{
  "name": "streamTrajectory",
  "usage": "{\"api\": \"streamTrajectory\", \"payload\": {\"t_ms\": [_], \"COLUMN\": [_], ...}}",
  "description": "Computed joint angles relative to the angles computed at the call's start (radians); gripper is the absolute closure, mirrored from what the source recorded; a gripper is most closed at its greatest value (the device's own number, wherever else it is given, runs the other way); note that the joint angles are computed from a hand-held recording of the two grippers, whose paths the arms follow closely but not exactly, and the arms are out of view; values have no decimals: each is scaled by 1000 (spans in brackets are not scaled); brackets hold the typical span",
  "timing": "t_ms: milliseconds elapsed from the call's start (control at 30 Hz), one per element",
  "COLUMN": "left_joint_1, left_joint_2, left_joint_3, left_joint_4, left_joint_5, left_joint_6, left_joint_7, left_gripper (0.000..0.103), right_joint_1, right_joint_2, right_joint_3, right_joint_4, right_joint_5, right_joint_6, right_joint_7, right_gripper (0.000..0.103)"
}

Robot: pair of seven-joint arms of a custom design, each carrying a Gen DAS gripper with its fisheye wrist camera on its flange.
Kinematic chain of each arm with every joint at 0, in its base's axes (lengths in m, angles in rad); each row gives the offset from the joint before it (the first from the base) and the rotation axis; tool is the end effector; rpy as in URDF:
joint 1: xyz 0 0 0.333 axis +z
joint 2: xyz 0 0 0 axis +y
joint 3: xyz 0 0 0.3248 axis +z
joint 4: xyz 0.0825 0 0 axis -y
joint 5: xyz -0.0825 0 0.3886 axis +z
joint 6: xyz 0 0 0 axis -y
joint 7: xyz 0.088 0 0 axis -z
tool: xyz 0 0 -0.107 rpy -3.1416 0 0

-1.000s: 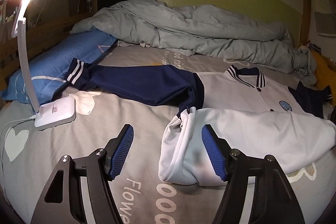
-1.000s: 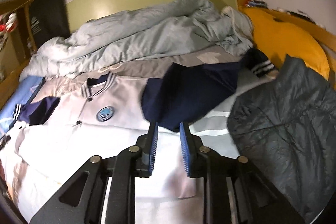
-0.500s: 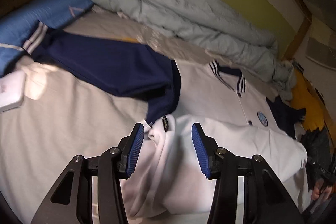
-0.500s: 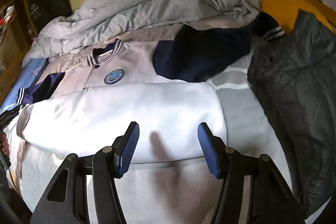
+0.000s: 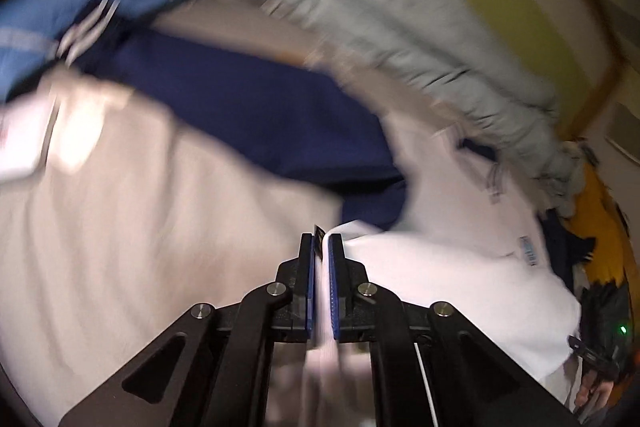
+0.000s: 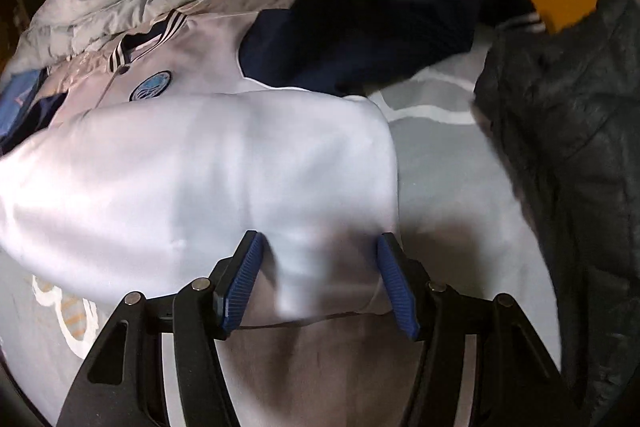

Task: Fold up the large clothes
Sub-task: 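Pinch and smooth the folded edge with the left gripper while the right gripper hovers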

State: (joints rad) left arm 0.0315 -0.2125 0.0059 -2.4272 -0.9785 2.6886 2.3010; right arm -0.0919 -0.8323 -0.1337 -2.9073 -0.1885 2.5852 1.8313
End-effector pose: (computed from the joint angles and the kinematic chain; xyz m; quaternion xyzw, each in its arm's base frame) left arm 0.4897 0.0452 0.4341 -0.6928 0.6224 -0.3567 0.0733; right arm 0.3181 -0.0664 0.4448 -0.5609 0.7883 -0.1861 0.1711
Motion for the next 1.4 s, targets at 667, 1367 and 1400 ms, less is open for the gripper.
{"api": "streamTrajectory", "payload": {"t_ms": [667, 1367, 1400], "left_joint_1": [27, 29, 27], "left_joint_2": [-345, -302, -318], "left_joint_3": [-4, -29, -39], "left_joint_4": [-226, -240, -255], "left_joint_5": [231, 433, 443], "left_joint_6": [-158, -133, -100], "left_joint_7": [-55, -203, -216], "left_gripper": [92, 92, 92], "right_joint_1": [-10, 3, 3], "right_joint_2": [-177, -146, -150], "right_joint_3": [5, 50, 49], "right_joint_4": [-41, -40, -41], "right_joint_5": [-15, -75, -75], "right_joint_6": [-16, -26, -24], "right_joint_7": [3, 7, 10], "right_gripper": [54, 53, 53]}}
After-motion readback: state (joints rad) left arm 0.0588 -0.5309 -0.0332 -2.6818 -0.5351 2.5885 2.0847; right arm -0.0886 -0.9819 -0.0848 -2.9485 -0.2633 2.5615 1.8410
